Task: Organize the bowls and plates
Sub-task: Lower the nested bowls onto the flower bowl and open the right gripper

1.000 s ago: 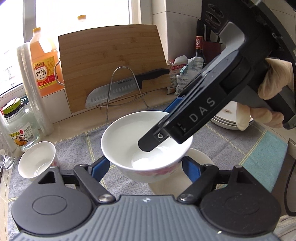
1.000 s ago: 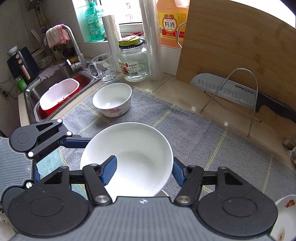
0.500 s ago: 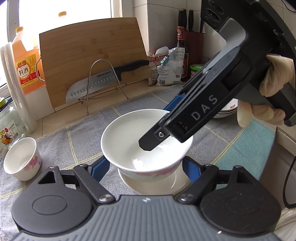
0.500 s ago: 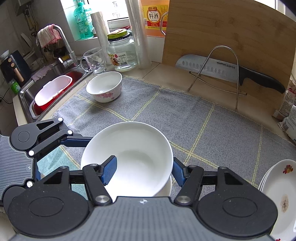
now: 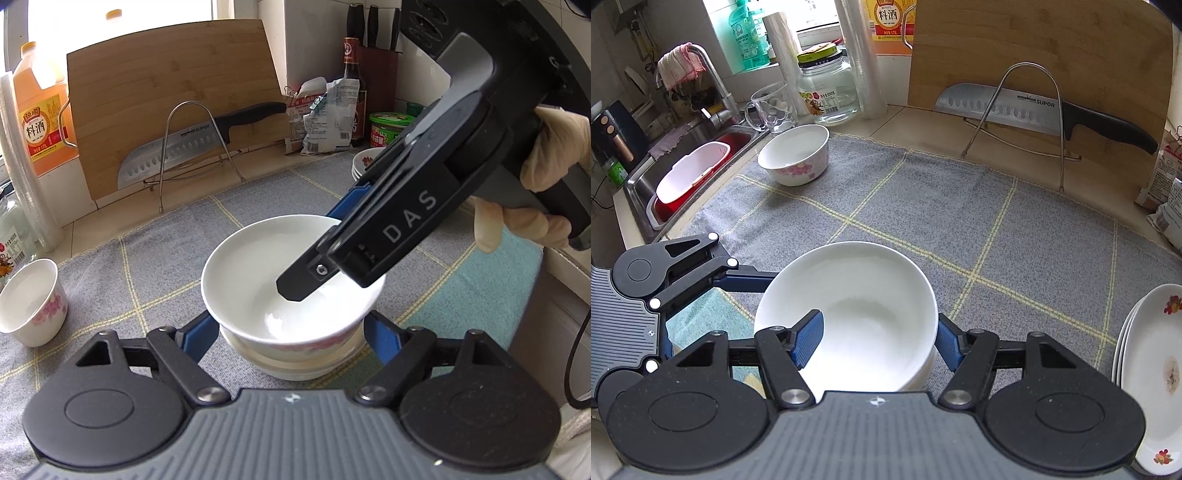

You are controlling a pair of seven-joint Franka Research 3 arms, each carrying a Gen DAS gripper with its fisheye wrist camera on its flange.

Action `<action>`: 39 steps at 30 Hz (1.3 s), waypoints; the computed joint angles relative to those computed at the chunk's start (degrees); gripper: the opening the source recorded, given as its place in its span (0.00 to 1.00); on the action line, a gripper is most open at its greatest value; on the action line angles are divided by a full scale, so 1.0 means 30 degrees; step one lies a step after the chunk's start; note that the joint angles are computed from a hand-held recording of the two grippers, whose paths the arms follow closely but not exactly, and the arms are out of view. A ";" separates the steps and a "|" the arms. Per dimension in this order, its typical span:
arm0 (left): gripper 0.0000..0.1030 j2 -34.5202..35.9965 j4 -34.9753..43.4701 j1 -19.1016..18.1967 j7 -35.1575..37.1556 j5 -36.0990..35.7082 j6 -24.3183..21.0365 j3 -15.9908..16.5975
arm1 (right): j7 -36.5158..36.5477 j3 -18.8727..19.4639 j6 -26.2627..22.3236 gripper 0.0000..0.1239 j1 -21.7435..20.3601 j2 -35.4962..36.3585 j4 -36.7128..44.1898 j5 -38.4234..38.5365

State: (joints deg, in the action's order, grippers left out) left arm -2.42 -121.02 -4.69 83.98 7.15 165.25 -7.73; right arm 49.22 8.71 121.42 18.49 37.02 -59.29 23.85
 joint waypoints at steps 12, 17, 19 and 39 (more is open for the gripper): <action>0.83 0.0235 0.0160 -0.0002 0.0382 -0.0213 -0.0135 -0.0060 | 0.0064 -0.0065 0.0048 0.57 0.0024 -0.0036 -0.0187 -0.0114; 0.83 0.0257 0.0159 0.0019 0.0387 -0.0119 -0.0139 -0.0063 | 0.0058 -0.0045 0.0094 0.57 -0.0009 -0.0075 -0.0291 -0.0072; 0.83 0.0285 0.0189 0.0029 0.0300 -0.0008 -0.0168 -0.0074 | 0.0028 -0.0041 0.0106 0.58 -0.0009 -0.0089 -0.0319 -0.0076; 0.95 -0.0536 -0.0816 0.0092 -0.0090 0.0577 0.0698 0.0099 | -0.0588 0.0132 0.1015 0.83 -0.0020 -0.0691 -0.1277 0.0260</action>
State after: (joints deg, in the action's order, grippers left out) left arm -4.03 -123.47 -4.41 83.71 8.88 167.34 -7.43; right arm 47.46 9.11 124.47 18.42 34.94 -63.12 24.63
